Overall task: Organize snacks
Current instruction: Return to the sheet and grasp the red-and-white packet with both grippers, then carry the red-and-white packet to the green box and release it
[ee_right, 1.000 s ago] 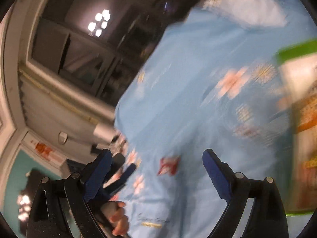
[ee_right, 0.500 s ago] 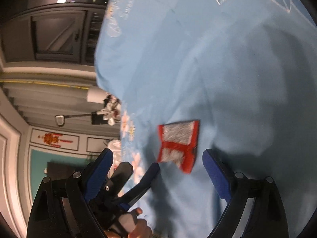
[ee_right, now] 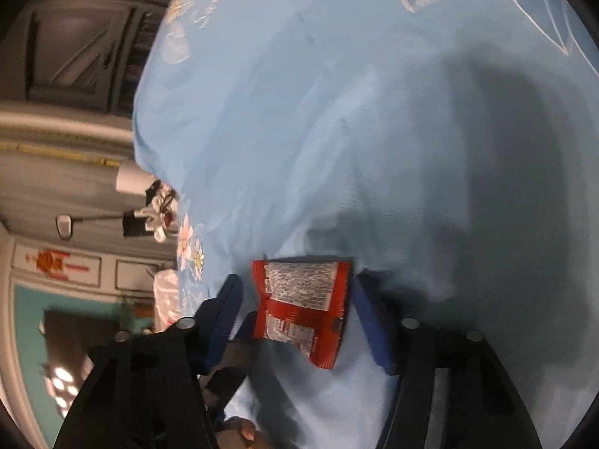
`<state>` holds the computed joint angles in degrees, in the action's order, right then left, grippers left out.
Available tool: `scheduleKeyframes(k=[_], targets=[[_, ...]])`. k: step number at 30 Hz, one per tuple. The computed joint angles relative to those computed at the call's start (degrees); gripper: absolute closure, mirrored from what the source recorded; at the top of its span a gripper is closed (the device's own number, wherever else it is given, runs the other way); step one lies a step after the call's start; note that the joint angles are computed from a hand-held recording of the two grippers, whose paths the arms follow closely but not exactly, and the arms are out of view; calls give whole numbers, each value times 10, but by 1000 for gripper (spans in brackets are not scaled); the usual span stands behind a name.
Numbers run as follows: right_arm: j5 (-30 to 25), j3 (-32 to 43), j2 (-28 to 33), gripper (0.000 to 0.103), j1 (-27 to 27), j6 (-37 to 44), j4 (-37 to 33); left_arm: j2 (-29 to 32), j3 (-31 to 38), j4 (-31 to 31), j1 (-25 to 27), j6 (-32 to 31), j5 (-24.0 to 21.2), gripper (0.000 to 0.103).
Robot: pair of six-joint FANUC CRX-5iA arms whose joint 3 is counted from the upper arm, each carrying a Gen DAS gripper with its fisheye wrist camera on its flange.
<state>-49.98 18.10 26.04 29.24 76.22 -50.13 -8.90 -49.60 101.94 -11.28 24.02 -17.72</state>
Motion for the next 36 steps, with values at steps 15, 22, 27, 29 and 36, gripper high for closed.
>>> scheduleKeyframes(k=[15,22,27,29,36], targets=[[9,-4,-2,55,8,-8,23,40,2,24,50,0,-128,75],[35,-27,-11,92,18,-15,63,31,1,31,32,-3,-93,79],[66,-48,-25,94,22,-8,56,29,-7,67,33,-17,-113,83],[66,-52,-29,94,18,8,46,27,-9,74,34,-21,-122,84],[97,-86,-72,94,25,5,71,-8,-4,69,1,-34,-86,84]])
